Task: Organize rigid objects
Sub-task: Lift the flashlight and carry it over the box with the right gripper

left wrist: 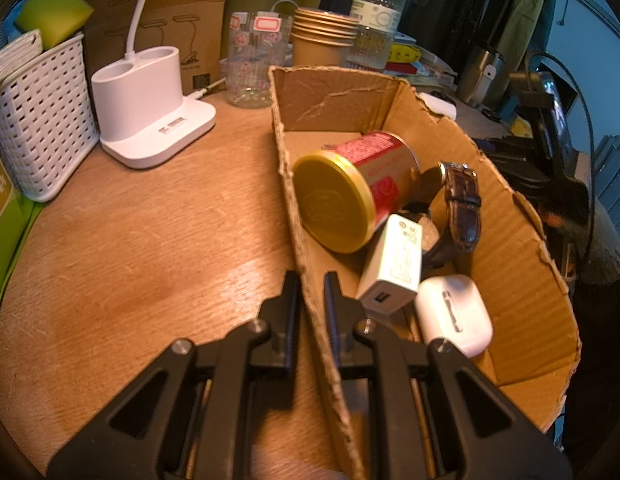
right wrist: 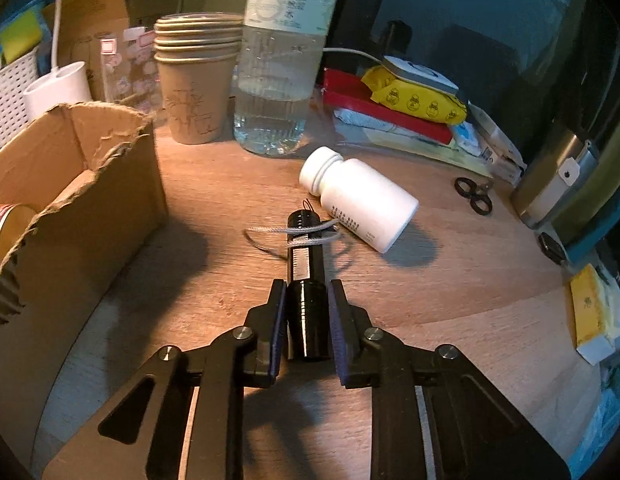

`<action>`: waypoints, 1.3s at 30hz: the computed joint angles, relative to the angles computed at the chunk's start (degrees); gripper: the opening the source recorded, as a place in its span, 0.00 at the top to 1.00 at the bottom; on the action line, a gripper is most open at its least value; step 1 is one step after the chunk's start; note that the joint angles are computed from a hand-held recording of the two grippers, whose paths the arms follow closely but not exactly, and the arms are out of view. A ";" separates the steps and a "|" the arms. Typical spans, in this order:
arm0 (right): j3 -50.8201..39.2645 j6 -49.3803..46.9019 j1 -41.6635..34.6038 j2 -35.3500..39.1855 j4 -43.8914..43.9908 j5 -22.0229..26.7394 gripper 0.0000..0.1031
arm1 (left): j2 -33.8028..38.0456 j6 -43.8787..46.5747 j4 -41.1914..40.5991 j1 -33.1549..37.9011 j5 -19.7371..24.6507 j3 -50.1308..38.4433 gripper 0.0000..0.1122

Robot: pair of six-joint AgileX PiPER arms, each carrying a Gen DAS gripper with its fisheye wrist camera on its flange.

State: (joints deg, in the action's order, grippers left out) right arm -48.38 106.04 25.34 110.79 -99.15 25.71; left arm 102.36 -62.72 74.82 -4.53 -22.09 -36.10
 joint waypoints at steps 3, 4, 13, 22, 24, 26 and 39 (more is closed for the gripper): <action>0.89 0.72 0.87 -1.06 -0.28 0.50 0.79 | 0.00 0.00 0.00 0.00 0.00 0.00 0.88; 1.15 0.82 1.15 -1.37 -0.30 0.65 0.79 | 0.00 0.00 0.00 0.00 0.00 0.00 0.88; 3.88 0.89 5.30 -5.94 1.16 2.57 0.79 | 0.00 0.00 0.00 0.00 0.00 0.00 0.88; 5.73 -2.09 10.89 -11.88 5.38 6.24 0.79 | 0.00 0.00 0.00 0.00 0.00 0.00 0.88; 5.98 -2.49 11.92 -12.79 6.04 7.11 0.79 | 0.00 0.00 0.00 0.00 0.00 0.00 0.88; 6.36 -1.91 12.70 -13.62 6.01 7.89 0.79 | 0.00 0.00 0.00 0.00 0.00 0.00 0.88; 8.42 -0.52 19.08 -19.60 7.56 14.02 0.79 | 0.00 0.17 -0.19 -0.03 0.01 0.02 0.88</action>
State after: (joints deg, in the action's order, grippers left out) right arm -39.96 105.52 44.43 91.19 -91.59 39.73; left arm 102.37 -62.55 74.63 -4.56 -22.07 -36.08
